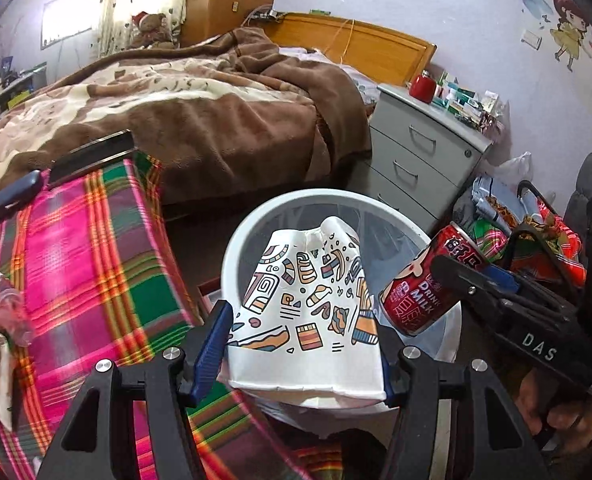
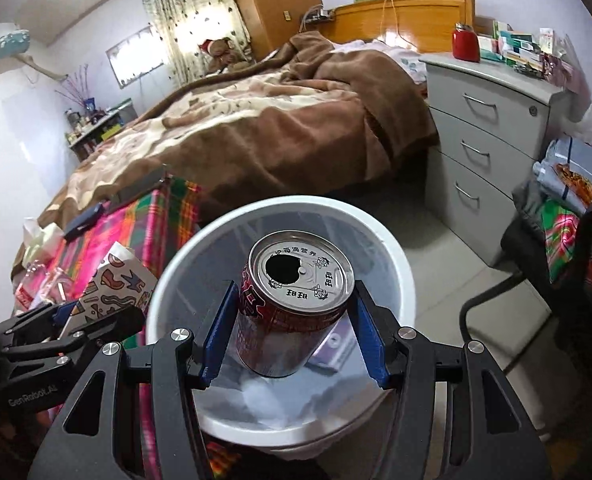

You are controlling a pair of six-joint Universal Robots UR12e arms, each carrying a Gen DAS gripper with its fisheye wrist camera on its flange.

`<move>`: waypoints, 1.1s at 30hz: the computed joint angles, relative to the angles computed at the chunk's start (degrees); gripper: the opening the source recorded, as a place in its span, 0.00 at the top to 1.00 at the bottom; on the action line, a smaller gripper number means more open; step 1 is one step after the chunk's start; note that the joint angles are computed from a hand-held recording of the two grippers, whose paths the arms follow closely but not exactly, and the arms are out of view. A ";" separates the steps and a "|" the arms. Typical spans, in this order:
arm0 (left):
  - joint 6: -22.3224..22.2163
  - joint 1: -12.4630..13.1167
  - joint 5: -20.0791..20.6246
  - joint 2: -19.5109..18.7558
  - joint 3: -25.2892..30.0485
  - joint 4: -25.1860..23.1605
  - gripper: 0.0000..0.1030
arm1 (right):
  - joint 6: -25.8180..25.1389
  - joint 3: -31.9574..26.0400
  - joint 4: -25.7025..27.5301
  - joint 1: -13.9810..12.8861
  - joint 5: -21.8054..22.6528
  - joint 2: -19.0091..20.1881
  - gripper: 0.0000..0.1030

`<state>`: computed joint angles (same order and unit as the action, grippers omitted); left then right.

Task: Collect trash
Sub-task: 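Carry the cup and can over the white bin and open both tools, then return to the cloth and grasp the white foam net sleeve with the left tool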

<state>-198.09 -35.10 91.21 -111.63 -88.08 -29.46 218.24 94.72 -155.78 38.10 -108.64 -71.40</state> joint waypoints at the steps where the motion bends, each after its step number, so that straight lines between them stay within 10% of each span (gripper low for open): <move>1: 0.04 -0.05 -0.19 -0.27 0.26 -0.01 0.41 | -0.11 0.09 0.30 -0.17 0.22 -0.10 0.44; 33: -3.20 0.68 4.25 5.57 -6.94 4.25 0.31 | -1.46 0.07 -3.27 1.18 0.35 -0.08 0.37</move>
<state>-201.29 -34.42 95.45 -106.06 -95.02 -25.21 216.78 94.79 -159.04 39.27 -108.30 -71.48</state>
